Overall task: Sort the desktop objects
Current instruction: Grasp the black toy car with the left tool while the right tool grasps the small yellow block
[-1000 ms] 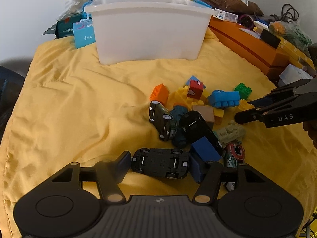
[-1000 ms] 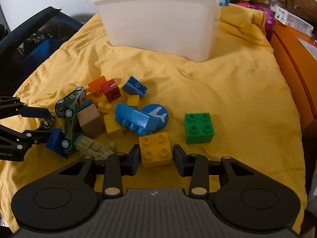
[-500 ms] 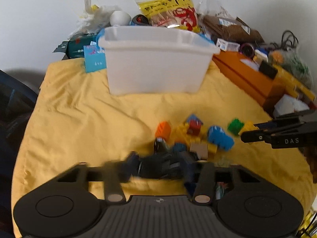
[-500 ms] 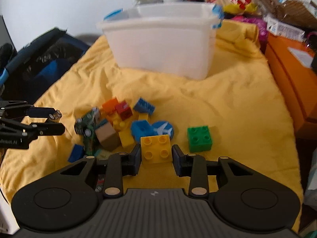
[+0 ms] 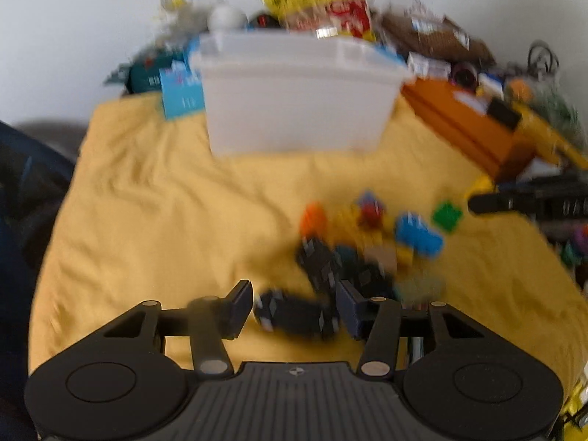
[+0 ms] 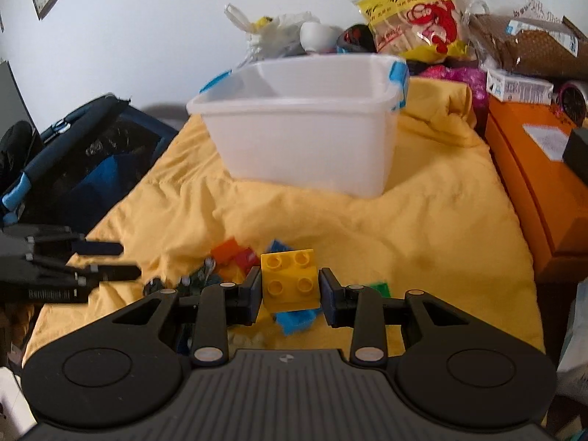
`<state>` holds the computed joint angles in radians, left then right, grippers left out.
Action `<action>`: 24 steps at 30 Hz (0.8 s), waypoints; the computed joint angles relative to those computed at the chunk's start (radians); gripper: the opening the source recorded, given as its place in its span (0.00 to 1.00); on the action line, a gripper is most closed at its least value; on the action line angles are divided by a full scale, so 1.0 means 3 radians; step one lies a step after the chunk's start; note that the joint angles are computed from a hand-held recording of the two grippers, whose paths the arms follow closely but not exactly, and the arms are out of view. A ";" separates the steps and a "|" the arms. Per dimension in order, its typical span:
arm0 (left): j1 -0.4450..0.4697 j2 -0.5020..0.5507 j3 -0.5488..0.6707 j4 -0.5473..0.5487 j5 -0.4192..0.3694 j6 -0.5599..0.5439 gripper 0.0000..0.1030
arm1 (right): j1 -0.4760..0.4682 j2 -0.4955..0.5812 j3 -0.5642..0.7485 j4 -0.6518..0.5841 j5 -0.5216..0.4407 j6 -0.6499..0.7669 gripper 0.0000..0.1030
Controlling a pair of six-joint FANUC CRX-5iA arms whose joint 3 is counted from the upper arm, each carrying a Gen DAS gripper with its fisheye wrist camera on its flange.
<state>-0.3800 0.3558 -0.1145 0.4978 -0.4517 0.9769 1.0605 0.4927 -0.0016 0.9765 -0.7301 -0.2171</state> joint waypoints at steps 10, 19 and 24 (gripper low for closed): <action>-0.0082 0.0258 0.0318 -0.0590 -0.0119 0.0758 0.61 | 0.0069 0.0013 0.0025 -0.0242 -0.0021 0.0082 0.36; -0.0081 0.0338 0.0366 -0.0399 -0.0132 0.0610 0.61 | 0.0110 -0.0004 -0.0015 -0.0271 -0.0050 0.0020 0.36; -0.0079 0.0301 0.0325 -0.0495 -0.0041 0.0426 0.38 | 0.0119 -0.0019 -0.0030 -0.0275 -0.0062 0.0019 0.36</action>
<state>-0.4036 0.4460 -0.0168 0.3494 -0.4641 1.1048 1.0962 0.4869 -0.0106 0.8940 -0.7487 -0.2115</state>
